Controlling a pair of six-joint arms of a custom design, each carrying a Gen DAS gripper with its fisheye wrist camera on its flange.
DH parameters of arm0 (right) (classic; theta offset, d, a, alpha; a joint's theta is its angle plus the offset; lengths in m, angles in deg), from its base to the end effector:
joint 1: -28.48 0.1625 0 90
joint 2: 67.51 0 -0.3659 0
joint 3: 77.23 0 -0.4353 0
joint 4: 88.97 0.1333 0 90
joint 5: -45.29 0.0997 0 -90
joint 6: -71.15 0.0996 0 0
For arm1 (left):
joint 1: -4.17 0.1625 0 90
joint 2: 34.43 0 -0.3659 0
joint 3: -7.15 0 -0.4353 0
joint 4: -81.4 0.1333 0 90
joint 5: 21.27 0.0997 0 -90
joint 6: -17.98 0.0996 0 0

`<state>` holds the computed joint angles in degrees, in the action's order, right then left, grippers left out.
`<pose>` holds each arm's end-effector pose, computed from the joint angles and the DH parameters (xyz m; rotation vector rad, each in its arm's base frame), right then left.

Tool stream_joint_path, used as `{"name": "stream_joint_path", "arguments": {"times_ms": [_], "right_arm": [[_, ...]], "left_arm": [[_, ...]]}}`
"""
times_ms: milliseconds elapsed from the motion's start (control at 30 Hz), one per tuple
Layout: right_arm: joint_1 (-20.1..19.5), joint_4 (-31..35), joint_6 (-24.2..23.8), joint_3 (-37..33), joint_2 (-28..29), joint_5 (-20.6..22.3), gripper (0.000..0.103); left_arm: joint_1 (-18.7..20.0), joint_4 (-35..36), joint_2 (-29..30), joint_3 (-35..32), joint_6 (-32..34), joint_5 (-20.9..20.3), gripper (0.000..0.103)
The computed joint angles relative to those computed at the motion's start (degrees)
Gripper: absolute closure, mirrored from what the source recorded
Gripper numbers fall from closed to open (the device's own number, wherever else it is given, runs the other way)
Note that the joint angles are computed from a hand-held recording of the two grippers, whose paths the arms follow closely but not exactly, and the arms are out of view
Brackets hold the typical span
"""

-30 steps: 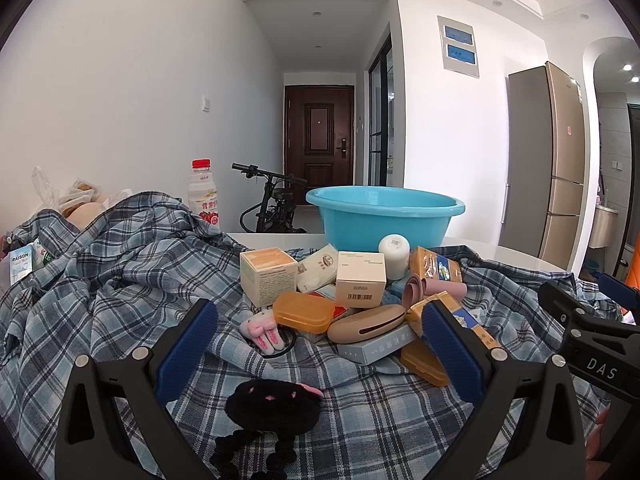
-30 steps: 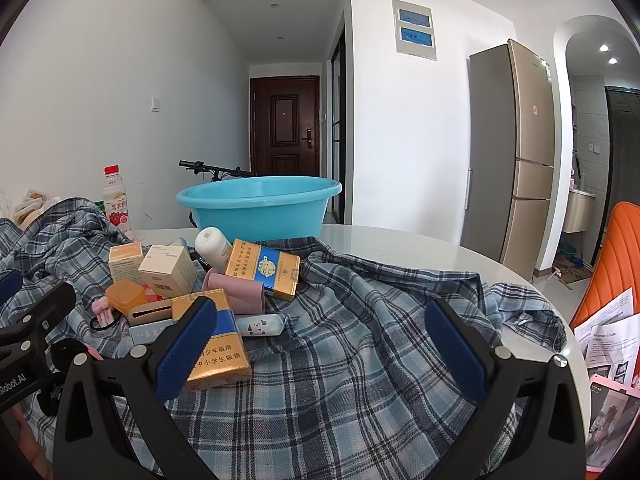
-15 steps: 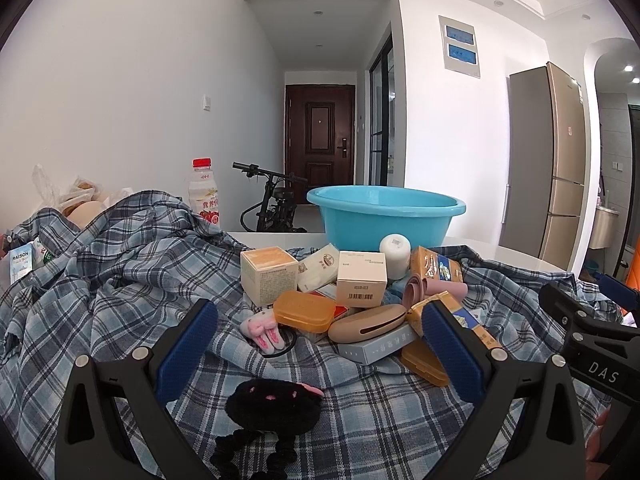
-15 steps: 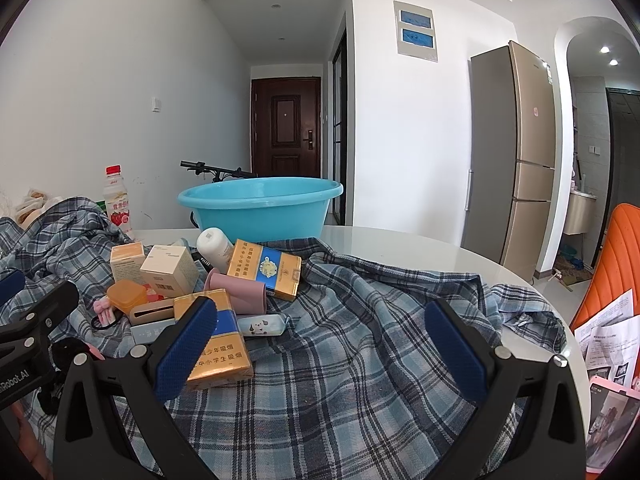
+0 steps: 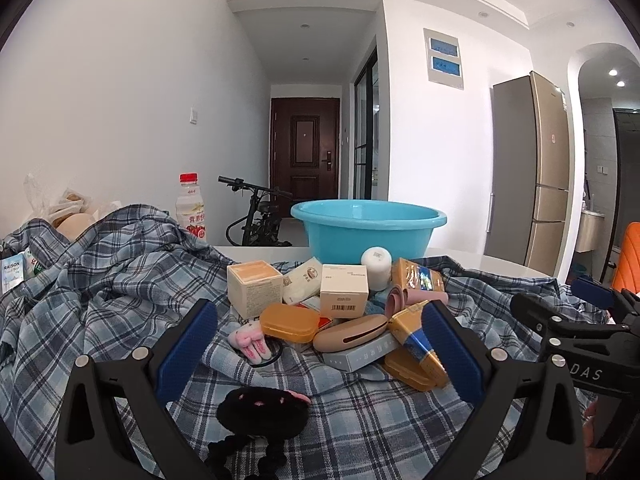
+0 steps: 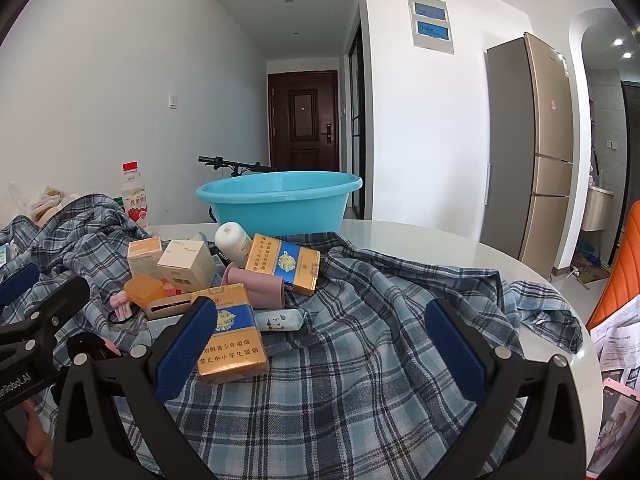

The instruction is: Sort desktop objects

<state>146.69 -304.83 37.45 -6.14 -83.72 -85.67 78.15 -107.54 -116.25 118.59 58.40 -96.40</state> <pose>0.3934 -0.5894 -0.0217 0.5760 -2.0031 1.3984 -0.0007 -0.5780 0.3688 0.8858 2.0804 -1.4598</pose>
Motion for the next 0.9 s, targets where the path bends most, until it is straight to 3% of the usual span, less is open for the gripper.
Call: {"name": "stream_joint_path", "arguments": {"times_ms": [167,333,467,533,600,733,900], "right_arm": [[0.25,2.10,0.40,-0.18,-1.18,-1.69,0.000],[0.96,0.88,2.42,1.98,-4.11,0.74,0.000],[2.41,1.06,-1.22,-2.05,-2.91,-2.84,0.000],[3.29,-1.37,-5.07,-5.99,-0.58,-5.35,0.000],[4.02,-2.79,-7.78,-8.88,0.92,-6.75,0.000],[5.06,0.28,-8.35,-10.23,0.26,-6.74,0.000],[5.93,5.98,-8.31,-13.57,0.39,-7.20,0.000]], "left_arm": [[-1.74,3.78,-2.46,0.09,-0.45,1.08,0.000],[-4.32,7.86,-3.49,-1.31,0.04,5.05,0.000],[-5.94,9.15,-2.92,-2.81,0.35,7.69,0.000],[-6.56,9.80,-2.65,-3.60,0.61,7.69,0.000],[-6.83,14.89,-3.10,-5.29,-1.64,6.30,0.000],[-7.51,24.67,-3.45,-9.52,-7.32,3.84,0.000],[-10.11,21.09,-1.32,-12.07,-4.15,7.53,0.000]]}}
